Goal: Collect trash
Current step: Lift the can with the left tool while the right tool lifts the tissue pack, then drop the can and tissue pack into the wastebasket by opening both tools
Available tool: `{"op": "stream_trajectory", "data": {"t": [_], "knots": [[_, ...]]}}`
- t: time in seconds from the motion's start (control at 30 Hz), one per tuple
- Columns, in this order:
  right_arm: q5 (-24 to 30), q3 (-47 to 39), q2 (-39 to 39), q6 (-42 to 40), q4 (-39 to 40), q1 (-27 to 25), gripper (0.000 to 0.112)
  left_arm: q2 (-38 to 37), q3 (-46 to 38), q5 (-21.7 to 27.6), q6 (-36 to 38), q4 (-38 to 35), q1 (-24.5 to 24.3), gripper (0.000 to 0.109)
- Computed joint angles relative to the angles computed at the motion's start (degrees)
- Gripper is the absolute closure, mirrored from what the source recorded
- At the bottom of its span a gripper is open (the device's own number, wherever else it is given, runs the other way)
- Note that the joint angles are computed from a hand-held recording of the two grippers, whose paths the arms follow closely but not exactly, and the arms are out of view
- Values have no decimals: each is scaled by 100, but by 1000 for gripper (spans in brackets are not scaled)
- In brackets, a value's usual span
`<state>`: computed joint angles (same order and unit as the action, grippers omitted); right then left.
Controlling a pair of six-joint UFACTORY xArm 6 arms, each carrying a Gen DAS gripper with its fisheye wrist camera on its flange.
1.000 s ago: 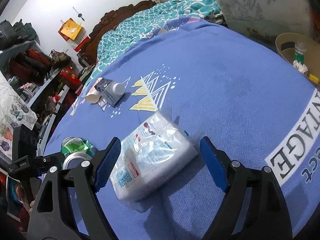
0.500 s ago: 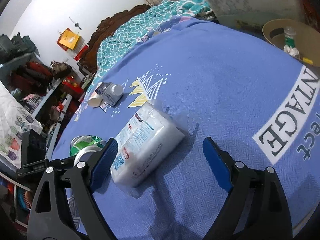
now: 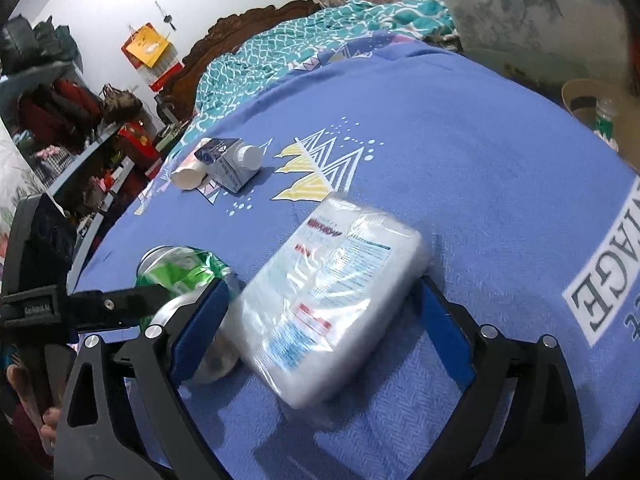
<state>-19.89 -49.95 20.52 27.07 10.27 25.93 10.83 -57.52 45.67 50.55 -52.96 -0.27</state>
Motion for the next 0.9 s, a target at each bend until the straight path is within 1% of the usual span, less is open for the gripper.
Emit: {"op": "stream_trajectory", "data": {"t": [0.03, 0.07, 0.1, 0.17, 0.27, 0.33, 0.5, 0.6, 0.63, 0.67, 0.77, 0.87, 0.9], "knots": [[33, -18, -4, -262, 294, 63, 37, -16, 42, -201, -76, 146, -99, 59], [26, -7, -6, -326, 347, 69, 40, -12, 42, -234, -78, 158, -121, 59], [-53, 56, -22, -159, 161, 19, 43, -3, 20, -211, -102, 159, -123, 59], [-278, 225, -70, 394, -391, -157, 44, 16, -47, -120, -111, 145, -127, 60], [-670, 480, -169, 535, -268, -274, 45, -35, -113, -74, -66, 154, -253, 60], [-850, 620, -247, 636, -260, -385, 45, -53, -210, -93, -77, 194, -405, 60], [-1140, 985, -461, 1024, -592, -991, 45, 149, -706, -61, -334, 366, -846, 60], [-1369, 1251, -625, 1066, -620, -1403, 44, 361, -1131, -107, -514, 523, -1249, 59], [-1420, 1306, -668, 1068, -620, -1526, 44, 474, -1333, -145, -589, 603, -1431, 59], [-1520, 1395, -726, 1097, -661, -1758, 44, 588, -1521, -152, -661, 673, -1573, 59], [-1684, 1505, -796, 1228, -843, -2352, 44, 1090, -2302, -37, -925, 903, -2020, 59], [-1761, 1486, -749, 1589, -1257, -2969, 42, 1802, -3398, 157, -1310, 1200, -2491, 59], [-1743, 1443, -714, 1678, -1372, -3195, 40, 2090, -3840, 232, -1453, 1306, -2653, 59]]}}
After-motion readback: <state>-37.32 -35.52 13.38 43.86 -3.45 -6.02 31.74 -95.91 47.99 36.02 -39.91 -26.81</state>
